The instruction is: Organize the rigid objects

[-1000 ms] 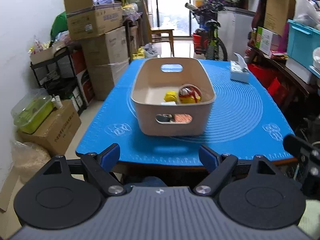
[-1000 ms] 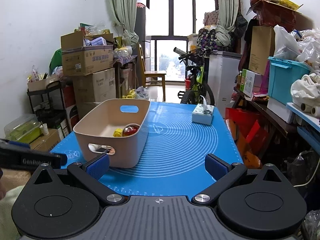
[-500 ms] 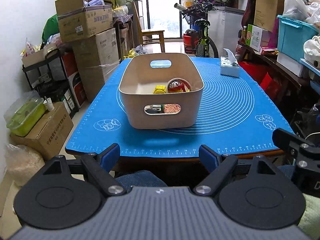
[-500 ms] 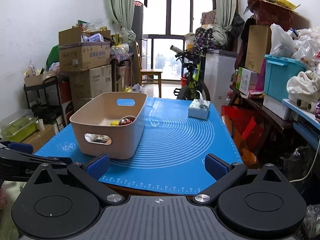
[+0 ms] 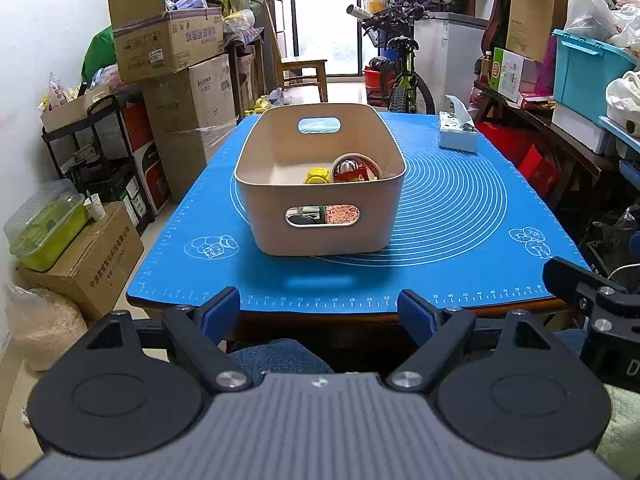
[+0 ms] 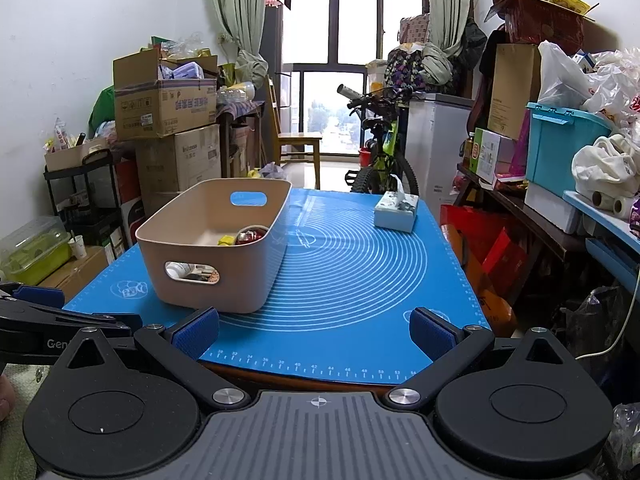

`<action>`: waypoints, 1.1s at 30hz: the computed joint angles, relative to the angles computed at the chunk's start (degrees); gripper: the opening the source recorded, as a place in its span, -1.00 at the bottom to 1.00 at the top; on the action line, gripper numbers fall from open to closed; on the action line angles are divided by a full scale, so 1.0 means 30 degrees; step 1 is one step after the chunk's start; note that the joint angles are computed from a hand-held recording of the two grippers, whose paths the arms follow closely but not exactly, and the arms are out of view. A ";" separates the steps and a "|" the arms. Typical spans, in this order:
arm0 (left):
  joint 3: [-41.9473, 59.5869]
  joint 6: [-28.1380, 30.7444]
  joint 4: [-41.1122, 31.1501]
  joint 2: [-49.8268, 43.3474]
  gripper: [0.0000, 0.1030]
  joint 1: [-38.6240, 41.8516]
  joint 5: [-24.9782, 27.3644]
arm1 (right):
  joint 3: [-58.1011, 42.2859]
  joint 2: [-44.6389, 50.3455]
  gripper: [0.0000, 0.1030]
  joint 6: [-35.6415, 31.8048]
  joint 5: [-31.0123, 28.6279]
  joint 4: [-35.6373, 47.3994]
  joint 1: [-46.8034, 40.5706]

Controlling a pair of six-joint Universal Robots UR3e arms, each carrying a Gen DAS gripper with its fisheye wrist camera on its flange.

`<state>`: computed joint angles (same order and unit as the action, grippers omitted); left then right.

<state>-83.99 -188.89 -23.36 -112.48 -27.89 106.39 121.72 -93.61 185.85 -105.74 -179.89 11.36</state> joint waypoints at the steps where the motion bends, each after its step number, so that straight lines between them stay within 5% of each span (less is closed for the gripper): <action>1: -0.0006 0.0008 0.0002 0.0018 0.67 -0.0017 0.0016 | 0.0007 -0.0002 0.95 -0.0006 0.0000 0.0003 -0.0004; 33: 0.0049 0.0179 0.0047 0.0073 0.67 0.0038 0.0016 | -0.0056 -0.0073 0.95 -0.0031 0.0042 0.0147 -0.0045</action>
<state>-83.85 -188.36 -23.22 -112.26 -27.78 106.44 121.56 -93.83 185.76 -105.62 -179.45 11.23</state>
